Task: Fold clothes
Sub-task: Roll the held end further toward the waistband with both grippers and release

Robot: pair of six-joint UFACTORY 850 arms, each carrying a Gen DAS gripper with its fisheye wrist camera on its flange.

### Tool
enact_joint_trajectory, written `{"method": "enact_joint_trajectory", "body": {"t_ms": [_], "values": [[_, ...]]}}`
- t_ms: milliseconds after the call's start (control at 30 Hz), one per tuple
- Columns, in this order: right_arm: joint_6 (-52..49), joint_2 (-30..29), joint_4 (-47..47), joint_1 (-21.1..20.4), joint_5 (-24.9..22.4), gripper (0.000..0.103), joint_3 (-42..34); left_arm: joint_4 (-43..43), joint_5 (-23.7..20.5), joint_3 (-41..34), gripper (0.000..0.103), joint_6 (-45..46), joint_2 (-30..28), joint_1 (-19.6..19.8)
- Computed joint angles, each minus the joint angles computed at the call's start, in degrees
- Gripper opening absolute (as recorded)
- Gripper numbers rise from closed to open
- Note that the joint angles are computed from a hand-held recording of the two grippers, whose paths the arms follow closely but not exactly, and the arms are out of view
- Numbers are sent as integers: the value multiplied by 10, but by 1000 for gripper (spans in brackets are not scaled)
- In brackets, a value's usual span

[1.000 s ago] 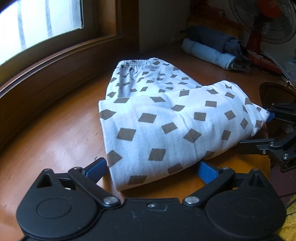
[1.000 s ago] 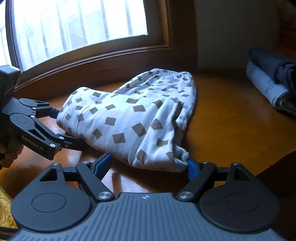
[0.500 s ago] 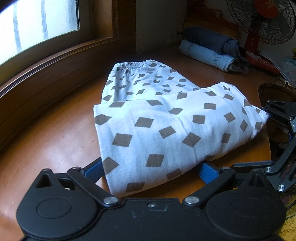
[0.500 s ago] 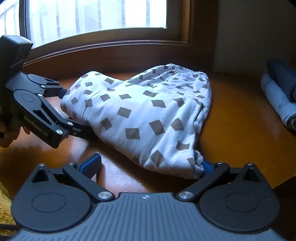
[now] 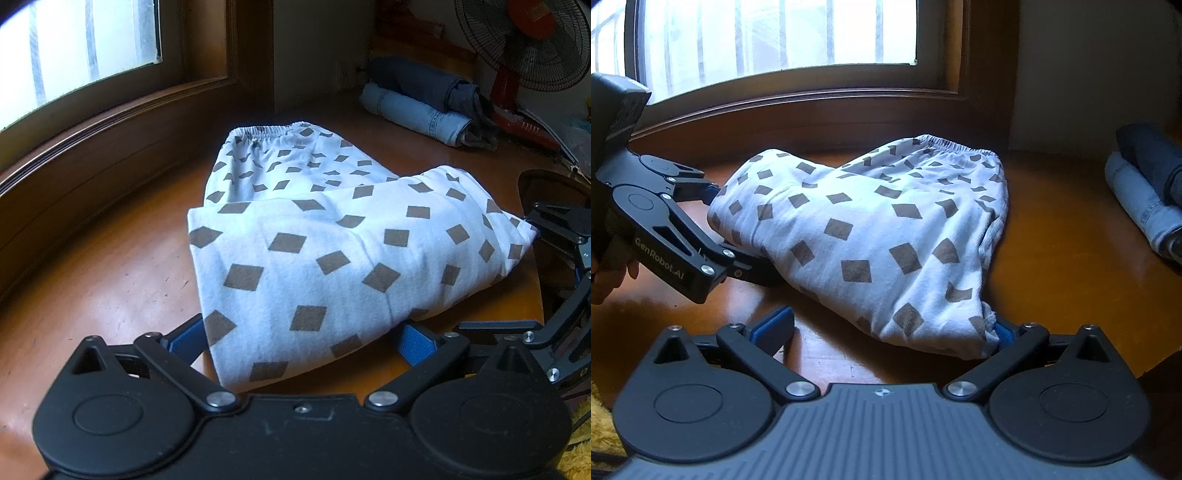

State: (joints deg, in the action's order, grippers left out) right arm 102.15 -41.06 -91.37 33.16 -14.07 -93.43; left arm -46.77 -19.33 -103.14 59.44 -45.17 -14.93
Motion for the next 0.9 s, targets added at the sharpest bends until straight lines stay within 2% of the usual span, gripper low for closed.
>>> {"method": "enact_joint_trajectory", "body": {"t_ms": [167, 400, 567, 633, 700, 900], "values": [[40, -4, -33, 3, -13, 102, -3, -13, 1, 4, 103, 14, 2, 0], [73, -4, -51, 9, -42, 84, 0, -18, 3, 8, 103, 19, 4, 0], [85, -4, -52, 13, -58, 78, 0, -21, 2, 9, 103, 27, 6, 0], [88, -4, -52, 14, -60, 72, -1, -36, -1, 14, 97, 49, 9, 1], [91, -4, -52, 15, -61, 65, -1, -54, -3, 26, 87, 77, 19, 2], [78, 7, -38, 17, -57, 60, 3, -50, 2, 94, 81, 112, 71, 0]]}}
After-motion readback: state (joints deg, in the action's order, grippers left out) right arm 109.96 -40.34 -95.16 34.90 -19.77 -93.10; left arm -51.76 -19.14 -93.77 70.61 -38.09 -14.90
